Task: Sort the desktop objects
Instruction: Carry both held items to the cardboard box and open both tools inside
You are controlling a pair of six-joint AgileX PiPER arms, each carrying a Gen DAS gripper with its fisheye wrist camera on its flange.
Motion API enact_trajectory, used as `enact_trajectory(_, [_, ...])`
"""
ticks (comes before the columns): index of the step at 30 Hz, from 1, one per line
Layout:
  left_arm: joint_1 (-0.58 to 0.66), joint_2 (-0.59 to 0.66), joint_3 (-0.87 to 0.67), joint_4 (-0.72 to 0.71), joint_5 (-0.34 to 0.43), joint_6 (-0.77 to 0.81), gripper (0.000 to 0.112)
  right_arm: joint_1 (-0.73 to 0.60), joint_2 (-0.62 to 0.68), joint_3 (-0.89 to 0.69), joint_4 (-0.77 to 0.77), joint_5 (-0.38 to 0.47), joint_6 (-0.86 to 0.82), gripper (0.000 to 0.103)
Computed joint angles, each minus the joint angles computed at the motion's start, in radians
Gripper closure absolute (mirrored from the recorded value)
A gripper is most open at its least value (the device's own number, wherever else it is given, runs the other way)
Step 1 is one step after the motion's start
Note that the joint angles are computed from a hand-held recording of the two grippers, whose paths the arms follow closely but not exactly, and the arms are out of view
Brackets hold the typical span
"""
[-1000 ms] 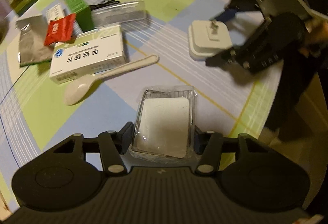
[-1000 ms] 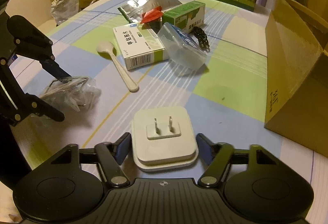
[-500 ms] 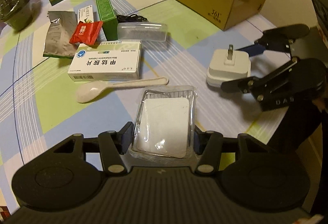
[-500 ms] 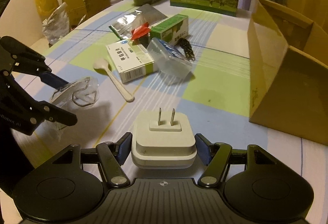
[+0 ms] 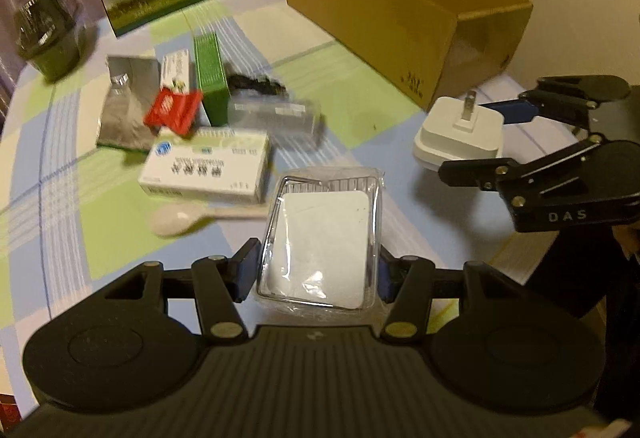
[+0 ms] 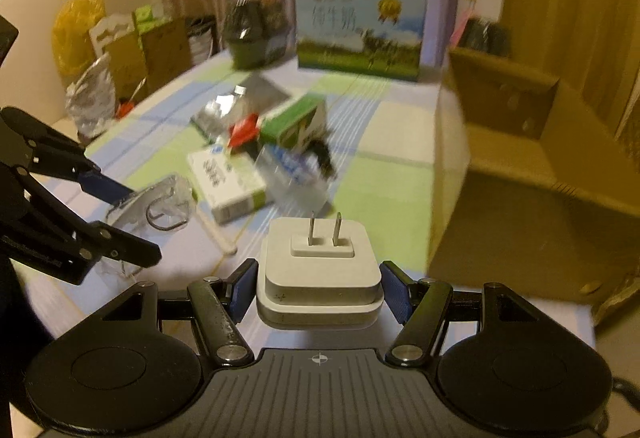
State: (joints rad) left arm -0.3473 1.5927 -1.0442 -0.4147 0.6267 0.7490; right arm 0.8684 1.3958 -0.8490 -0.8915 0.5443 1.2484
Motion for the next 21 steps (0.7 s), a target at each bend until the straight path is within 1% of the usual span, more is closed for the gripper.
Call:
enact_trajectory(6, [-0.056, -0.021, -0.079, 0.02, 0.01, -0.086, 0.061, -0.013, -0.08, -0.04, -0.046, 0.088, -0.012, 0.04])
enact_trajectory(11, [-0.128, 0.004, -0.186, 0.04, 0.027, -0.147, 0.061, -0.075, -0.139, -0.048, -0.06, 0.117, -0.044, 0.04])
enact_trajectory(13, [-0.161, 0.022, -0.227, 0.049, 0.03, -0.174, 0.061, -0.144, -0.172, -0.049, -0.056, 0.114, -0.089, 0.04])
enact_trajectory(15, [-0.199, 0.052, -0.283, 0.064, 0.036, -0.203, 0.061, -0.174, -0.183, -0.048, -0.044, 0.102, -0.12, 0.04])
enact_trajectory(19, [-0.269, 0.127, -0.407, 0.097, 0.045, -0.259, 0.061, -0.307, -0.206, -0.058, 0.011, 0.054, -0.243, 0.04])
enact_trajectory(20, [-0.284, 0.153, -0.445, 0.106, 0.048, -0.272, 0.061, -0.357, -0.204, -0.066, 0.024, 0.041, -0.278, 0.04])
enact_trajectory(21, [-0.296, 0.179, -0.483, 0.115, 0.053, -0.287, 0.061, -0.367, -0.205, -0.065, 0.041, 0.028, -0.3, 0.04])
